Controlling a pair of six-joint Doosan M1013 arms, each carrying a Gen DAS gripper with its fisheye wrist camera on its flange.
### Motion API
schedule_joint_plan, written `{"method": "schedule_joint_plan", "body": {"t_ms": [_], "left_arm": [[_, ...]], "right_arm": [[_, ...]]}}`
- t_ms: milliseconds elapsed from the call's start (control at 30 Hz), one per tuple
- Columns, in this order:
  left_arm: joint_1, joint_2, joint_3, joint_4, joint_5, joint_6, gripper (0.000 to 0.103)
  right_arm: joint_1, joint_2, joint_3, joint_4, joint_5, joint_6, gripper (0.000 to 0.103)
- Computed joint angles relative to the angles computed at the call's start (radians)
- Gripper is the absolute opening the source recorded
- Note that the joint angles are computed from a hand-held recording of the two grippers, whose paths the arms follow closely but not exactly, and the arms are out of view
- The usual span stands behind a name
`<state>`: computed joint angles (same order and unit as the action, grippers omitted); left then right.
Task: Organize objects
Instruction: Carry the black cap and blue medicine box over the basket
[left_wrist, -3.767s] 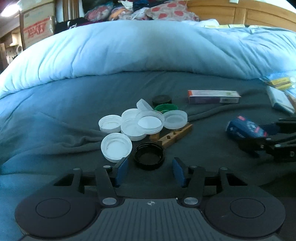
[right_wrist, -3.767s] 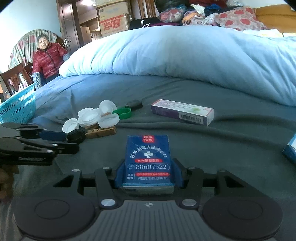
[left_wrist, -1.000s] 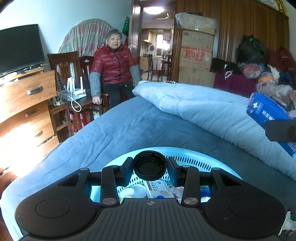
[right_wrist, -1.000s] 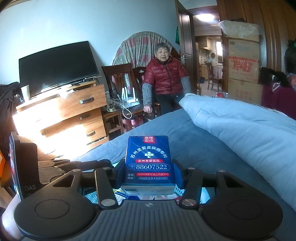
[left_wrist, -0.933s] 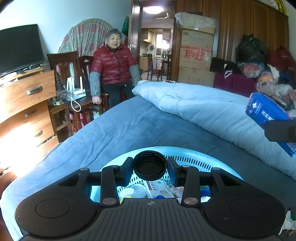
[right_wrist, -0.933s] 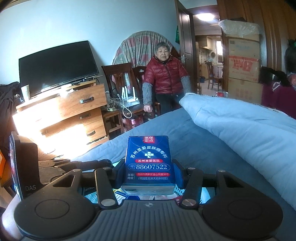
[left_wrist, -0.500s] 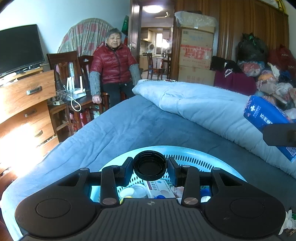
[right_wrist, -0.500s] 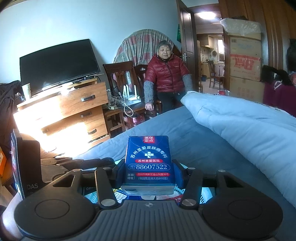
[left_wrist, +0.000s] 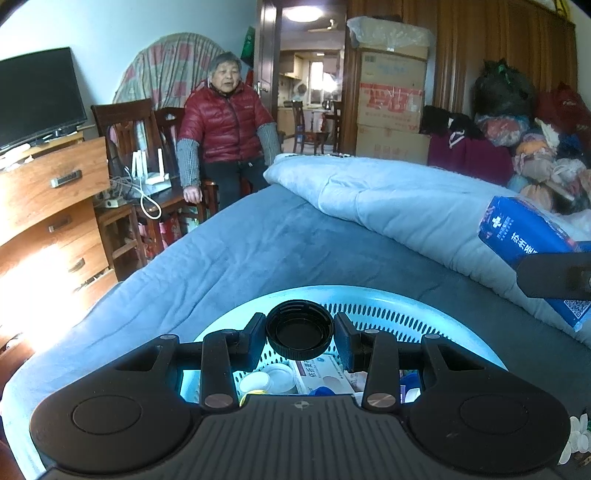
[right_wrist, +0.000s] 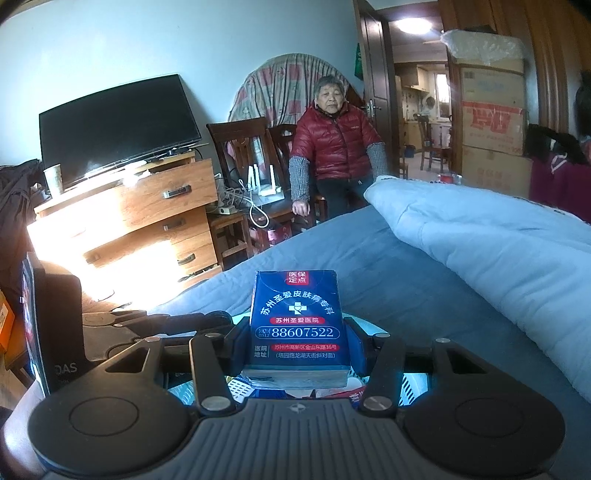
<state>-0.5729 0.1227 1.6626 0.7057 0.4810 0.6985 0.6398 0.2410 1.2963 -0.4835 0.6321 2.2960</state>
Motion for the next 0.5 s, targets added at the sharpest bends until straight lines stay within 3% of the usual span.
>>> {"method": "schedule_joint_plan", "body": {"t_ms": [500], "left_arm": [[-0.003,0.008,-0.008,0.007,0.004,-0.005,0.04]], "right_arm": [[-0.005,-0.001,0.016,0.007,-0.012,-0.003,0.054]]}}
